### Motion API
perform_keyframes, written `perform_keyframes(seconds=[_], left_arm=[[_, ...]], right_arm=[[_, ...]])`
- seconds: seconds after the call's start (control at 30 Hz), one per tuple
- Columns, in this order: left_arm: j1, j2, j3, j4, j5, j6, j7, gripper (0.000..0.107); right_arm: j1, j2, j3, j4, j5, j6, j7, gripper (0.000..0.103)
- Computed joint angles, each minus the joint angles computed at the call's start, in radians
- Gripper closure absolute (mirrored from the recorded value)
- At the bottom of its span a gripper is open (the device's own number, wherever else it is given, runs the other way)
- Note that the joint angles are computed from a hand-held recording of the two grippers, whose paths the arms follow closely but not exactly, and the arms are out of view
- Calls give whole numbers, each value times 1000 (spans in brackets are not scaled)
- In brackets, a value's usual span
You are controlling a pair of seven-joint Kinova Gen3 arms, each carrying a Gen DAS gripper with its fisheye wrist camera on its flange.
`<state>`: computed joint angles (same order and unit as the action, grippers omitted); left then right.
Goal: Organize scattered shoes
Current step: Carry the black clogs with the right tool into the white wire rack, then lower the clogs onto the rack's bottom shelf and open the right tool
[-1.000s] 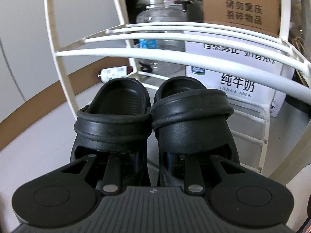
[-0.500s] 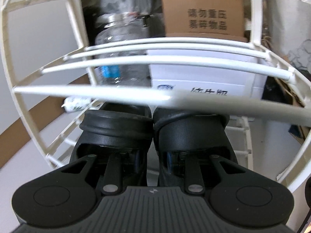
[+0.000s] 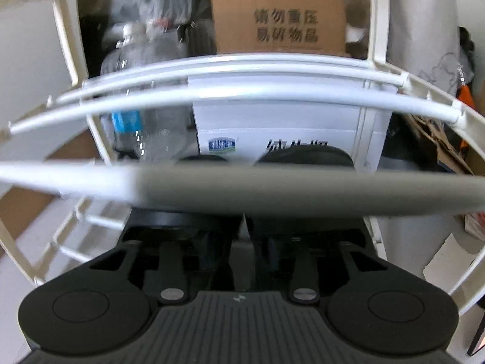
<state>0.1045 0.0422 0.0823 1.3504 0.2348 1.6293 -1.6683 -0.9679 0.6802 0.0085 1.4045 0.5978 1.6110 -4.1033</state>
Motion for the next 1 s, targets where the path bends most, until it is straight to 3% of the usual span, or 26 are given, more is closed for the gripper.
perform_keyframes(seconds=[0.23, 0.37, 0.83, 1.0], left_arm=[[1, -5, 0, 0, 5, 2, -6, 12], [0, -6, -1, -1, 7, 3, -10, 12], [-16, -41, -12, -48, 73, 16, -36, 12], [-7, -61, -4, -76, 36, 30, -43, 12]], right_arm=[[-12, 51, 13, -130, -10, 72, 58, 26], [-22, 41, 16, -158, -21, 89, 66, 20], [-65, -39, 1, -194, 25, 102, 157, 14], [-78, -114, -44, -191, 12, 97, 245, 14]])
